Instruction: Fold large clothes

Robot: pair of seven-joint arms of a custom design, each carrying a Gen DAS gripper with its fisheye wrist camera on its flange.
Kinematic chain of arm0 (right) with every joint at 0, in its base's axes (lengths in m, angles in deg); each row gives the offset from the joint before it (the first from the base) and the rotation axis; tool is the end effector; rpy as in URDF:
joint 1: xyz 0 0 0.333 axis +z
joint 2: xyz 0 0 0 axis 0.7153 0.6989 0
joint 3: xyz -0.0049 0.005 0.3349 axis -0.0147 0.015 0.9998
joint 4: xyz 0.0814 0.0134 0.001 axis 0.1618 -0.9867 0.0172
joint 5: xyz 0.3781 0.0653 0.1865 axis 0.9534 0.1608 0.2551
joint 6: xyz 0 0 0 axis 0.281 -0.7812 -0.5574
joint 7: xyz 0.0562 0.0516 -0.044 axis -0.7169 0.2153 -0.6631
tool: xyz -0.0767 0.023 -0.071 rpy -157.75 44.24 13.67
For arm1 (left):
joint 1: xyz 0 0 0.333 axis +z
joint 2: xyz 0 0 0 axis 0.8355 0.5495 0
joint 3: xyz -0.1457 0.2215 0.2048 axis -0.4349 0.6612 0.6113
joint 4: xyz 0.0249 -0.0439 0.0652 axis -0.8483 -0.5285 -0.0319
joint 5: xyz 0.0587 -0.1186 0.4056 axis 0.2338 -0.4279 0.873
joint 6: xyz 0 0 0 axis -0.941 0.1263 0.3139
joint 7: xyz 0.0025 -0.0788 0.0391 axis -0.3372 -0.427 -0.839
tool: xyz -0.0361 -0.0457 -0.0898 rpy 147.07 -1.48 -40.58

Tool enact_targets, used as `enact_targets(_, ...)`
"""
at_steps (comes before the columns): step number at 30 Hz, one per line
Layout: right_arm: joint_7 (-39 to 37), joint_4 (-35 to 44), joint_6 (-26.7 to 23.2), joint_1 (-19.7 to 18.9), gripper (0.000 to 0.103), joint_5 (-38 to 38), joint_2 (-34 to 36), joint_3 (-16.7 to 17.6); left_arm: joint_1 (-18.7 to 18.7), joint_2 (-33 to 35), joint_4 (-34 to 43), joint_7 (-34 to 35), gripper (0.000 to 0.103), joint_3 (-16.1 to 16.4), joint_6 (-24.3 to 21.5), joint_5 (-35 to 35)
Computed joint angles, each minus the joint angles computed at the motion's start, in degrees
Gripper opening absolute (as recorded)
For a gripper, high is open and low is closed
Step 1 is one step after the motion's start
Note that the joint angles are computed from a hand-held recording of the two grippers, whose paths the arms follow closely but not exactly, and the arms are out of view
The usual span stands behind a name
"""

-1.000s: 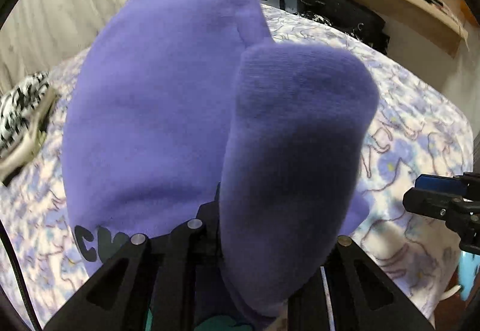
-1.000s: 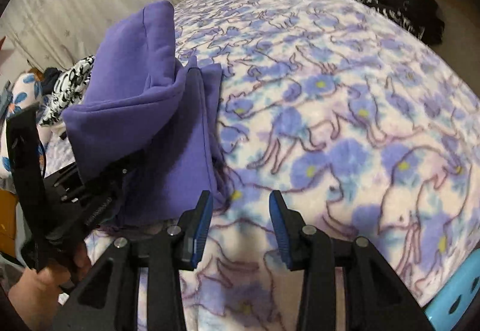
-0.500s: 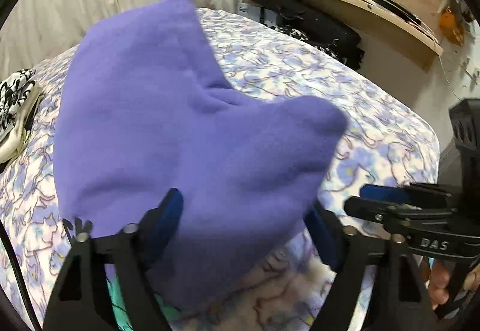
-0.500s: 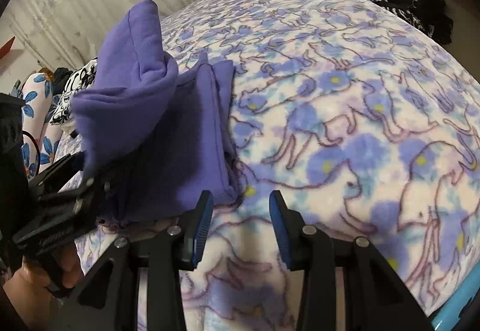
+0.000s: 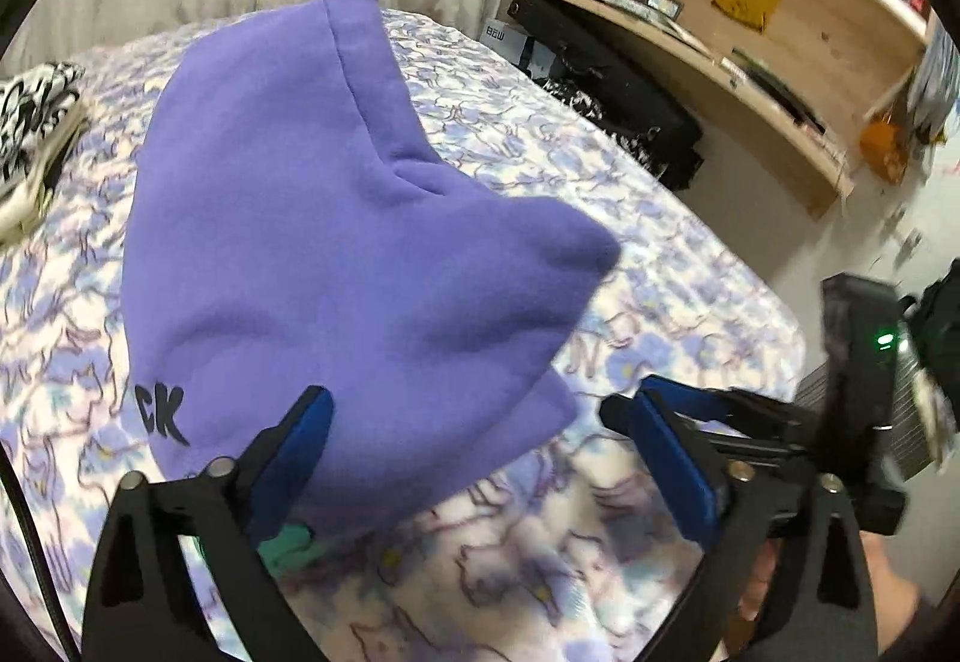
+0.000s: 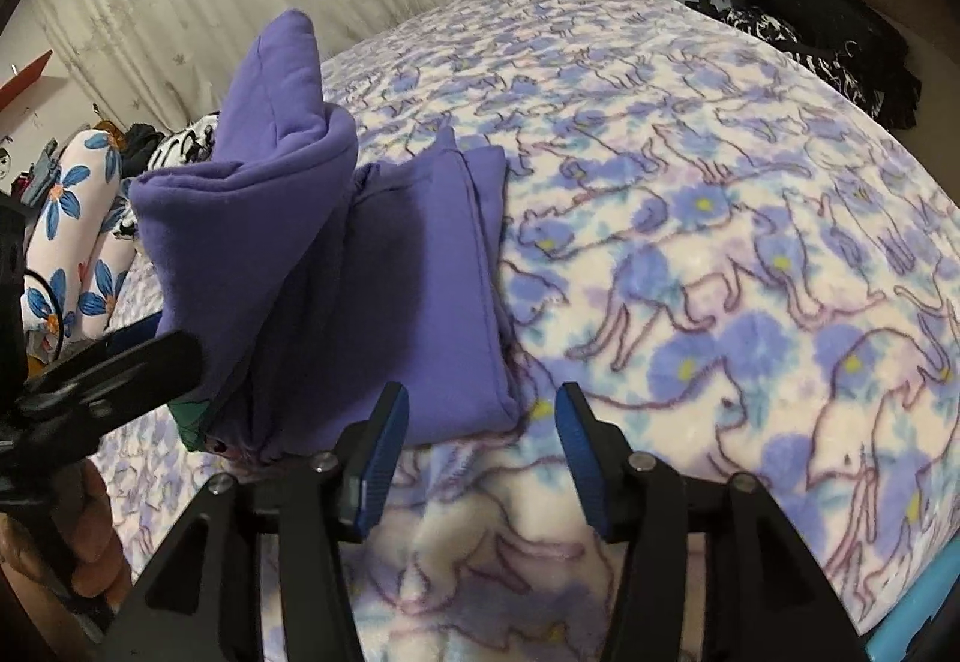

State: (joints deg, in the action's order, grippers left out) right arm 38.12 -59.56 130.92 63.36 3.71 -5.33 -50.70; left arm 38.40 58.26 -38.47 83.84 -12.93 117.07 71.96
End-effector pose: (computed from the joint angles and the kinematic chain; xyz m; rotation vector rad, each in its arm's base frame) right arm 0.5216 0.1699 0.4333 -1.8884 1.5483 -0.2450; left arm 0.5165 -0.3731 0.4564 -1.9214 1.9208 -1.0427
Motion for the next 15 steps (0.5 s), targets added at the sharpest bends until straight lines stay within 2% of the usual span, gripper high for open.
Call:
enact_targets(3, -1.23, 0.09, -0.13, 0.59, 0.056, 1.91, -0.61, -0.16, 0.85, -3.40, -3.45, 2.99, 0.100, -0.91, 2.65, -4.95)
enact_targets(4, -2.20, 0.16, -0.27, 0.95, 0.059, 3.05, -0.82, -0.28, 1.02, -4.50, -4.67, 5.72, 0.100, -1.30, 3.78, -8.75)
enact_targets(6, -3.36, 0.20, -0.37, 1.37, 0.062, 3.96, -1.24, -0.21, -0.11, -7.86, -8.17, 16.35, 0.100, -1.51, 6.43, -22.77)
enact_targets(7, -4.08, 0.34, -0.66, 1.63, 0.062, 4.43, -1.45, -0.20, -1.48, -9.74, -9.83, 19.16, 0.100, -0.52, 7.45, -26.76)
enact_targets(9, -4.30, 0.46, -0.76, 1.83, 0.062, 4.10, -1.95, 0.16, -2.45, -13.42, -12.58, 18.12, 0.100, 0.76, 7.78, -26.07)
enact_targets(12, -6.52, 1.03, -0.90, 2.79, 0.063, 5.73, -2.77, 0.08, 2.10, -20.61, -17.67, 9.17, 0.100, -1.38, 8.10, -17.56)
enact_targets(15, -8.73, 3.25, -3.06, 3.65, 0.070, 8.58, -2.43, -0.46, 3.37, -25.48, -21.35, 6.65, 0.101, -0.20, 7.38, -15.72)
